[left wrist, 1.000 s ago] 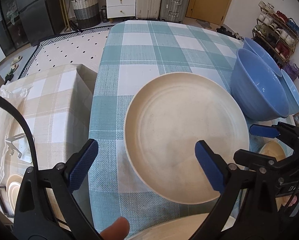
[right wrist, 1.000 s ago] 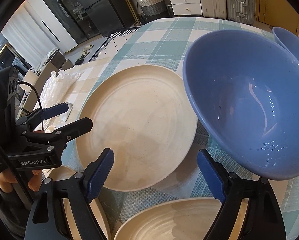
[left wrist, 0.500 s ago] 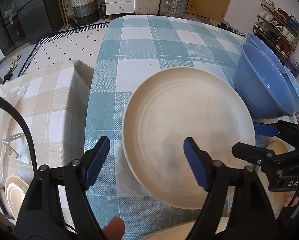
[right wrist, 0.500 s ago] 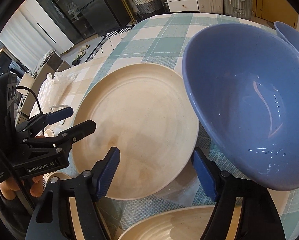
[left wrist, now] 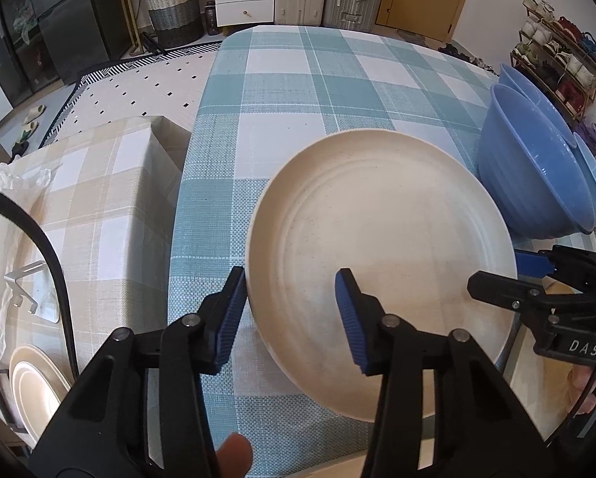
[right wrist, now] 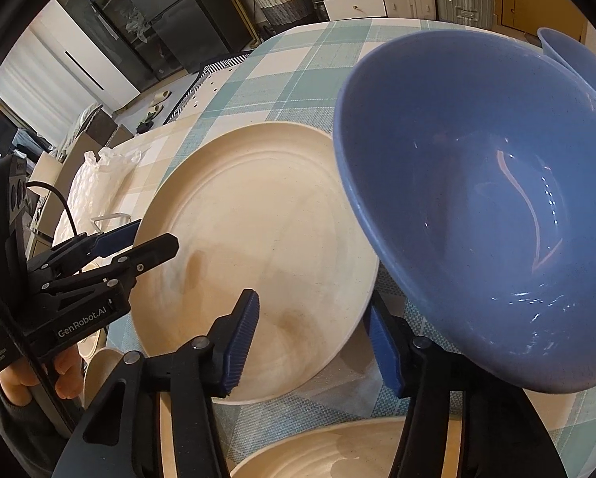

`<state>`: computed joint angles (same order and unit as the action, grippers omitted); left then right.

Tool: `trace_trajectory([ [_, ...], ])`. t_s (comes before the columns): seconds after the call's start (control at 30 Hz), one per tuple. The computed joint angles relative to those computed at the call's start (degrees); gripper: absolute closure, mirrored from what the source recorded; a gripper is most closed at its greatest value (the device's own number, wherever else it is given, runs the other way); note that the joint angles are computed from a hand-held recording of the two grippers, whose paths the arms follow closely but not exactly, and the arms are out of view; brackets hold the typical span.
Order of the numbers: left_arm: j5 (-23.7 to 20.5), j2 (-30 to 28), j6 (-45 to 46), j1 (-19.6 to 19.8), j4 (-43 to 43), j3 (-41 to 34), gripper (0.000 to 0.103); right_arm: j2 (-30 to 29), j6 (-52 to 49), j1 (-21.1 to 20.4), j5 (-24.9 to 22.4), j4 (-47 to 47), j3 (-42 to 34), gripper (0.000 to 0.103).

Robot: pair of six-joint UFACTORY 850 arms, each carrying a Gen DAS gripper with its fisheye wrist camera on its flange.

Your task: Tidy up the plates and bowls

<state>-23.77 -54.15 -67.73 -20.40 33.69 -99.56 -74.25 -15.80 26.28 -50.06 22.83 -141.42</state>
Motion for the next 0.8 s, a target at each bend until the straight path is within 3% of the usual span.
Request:
trace_trajectory([
  [0.1,-1.3,-0.4,-0.5,-0.2,0.9,-0.6,0.067,-0.6,1.3,0.1,-0.2,-1.4,-0.8,0.062],
  [0.47,-1.4,-0.3,-4.1,0.3,2.2,0.4,0.09,-0.6,2.8,0.2,0.7,-3.3,-0.8,0.071],
  [0.8,-2.7,-0.7,-4.4,0.1,1.9,-0.2,0.091,0.9,2.1,0.2,2.6,-3.4,1.9,0.079],
])
